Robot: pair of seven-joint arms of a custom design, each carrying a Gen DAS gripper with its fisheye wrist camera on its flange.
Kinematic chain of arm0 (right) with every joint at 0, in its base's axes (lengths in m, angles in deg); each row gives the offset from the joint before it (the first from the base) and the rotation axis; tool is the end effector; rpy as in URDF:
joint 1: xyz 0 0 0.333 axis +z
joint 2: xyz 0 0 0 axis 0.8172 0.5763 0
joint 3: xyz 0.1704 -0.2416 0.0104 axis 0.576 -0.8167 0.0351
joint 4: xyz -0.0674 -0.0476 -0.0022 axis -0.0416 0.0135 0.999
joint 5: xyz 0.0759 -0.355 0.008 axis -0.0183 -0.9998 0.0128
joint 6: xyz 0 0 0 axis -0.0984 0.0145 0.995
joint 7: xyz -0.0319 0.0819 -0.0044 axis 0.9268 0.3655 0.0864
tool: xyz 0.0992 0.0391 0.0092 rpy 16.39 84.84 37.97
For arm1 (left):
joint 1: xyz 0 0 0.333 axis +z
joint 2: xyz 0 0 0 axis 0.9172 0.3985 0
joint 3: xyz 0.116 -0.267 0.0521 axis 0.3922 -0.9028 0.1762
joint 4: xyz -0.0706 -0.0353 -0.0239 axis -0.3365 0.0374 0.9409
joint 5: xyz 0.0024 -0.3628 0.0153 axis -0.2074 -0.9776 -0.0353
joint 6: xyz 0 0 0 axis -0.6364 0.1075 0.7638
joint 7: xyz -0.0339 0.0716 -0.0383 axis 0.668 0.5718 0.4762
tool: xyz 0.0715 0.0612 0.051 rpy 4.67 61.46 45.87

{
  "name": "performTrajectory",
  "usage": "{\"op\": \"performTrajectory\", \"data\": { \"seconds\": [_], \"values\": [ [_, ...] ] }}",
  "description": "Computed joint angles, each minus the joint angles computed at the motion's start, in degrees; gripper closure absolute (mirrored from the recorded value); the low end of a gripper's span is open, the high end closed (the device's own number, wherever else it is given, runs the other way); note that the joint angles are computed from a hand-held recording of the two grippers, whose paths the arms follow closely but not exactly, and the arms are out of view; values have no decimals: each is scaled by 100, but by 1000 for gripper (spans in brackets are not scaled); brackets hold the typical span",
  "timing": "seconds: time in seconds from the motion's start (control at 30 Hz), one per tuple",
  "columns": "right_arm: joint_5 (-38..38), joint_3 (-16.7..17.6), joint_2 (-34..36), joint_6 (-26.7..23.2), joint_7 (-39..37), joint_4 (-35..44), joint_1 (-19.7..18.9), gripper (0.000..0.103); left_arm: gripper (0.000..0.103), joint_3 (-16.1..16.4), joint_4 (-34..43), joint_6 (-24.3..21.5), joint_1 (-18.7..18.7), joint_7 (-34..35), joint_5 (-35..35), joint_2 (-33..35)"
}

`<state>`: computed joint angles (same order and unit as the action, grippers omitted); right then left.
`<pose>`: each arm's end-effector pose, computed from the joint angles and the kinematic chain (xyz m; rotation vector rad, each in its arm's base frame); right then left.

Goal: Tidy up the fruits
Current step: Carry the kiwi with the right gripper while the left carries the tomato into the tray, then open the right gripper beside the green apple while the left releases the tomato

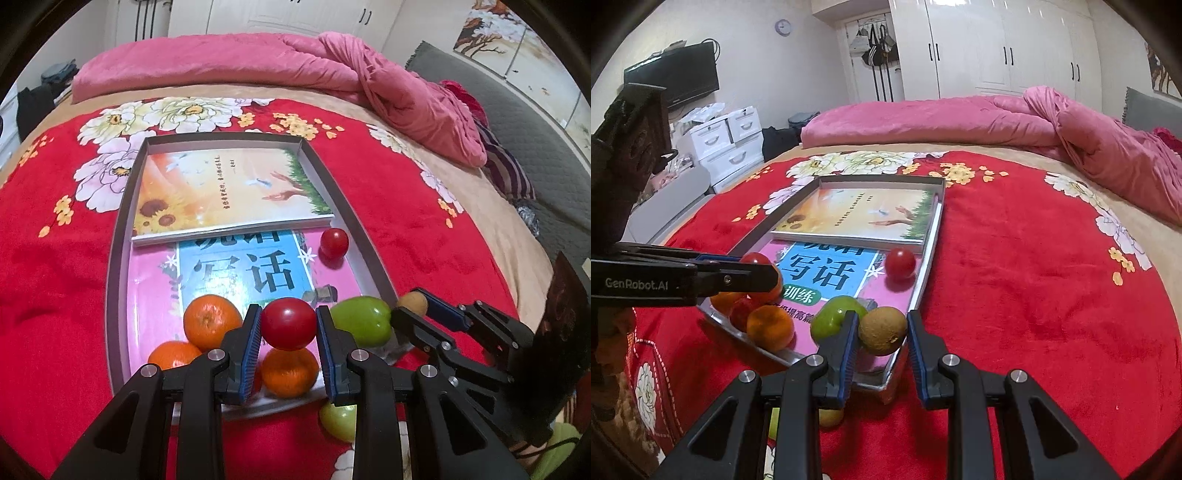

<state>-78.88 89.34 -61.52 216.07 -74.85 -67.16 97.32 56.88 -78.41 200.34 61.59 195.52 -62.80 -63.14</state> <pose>0.4520 0.4510 0.3133 -1.6174 1.7592 -0.7181 0.5693 -0.1830 0.3488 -1.4375 2.5619 -0.9506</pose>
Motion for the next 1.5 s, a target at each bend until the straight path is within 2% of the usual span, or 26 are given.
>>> {"op": "performTrajectory", "data": {
  "seconds": [0.5,1.07,1.17,1.27,1.33,1.5],
  "values": [
    [-58,32,3,22,-170,11,63,76,73,30,254,5,-123,-595,701,378],
    [-55,27,17,299,-180,-32,69,76,73,-43,234,-29,-38,-632,722,396],
    [-61,15,-13,343,-87,-84,63,70,73,-52,210,-36,-17,-573,669,368],
    [-149,5,-74,286,62,-139,94,57,69,-34,223,-109,-3,-576,637,366],
    [-219,15,-120,228,167,-182,102,56,64,-28,210,-101,0,-572,613,358],
    [-355,83,-224,93,369,-272,85,52,63,-57,131,-90,40,-452,464,273]
  ]
}}
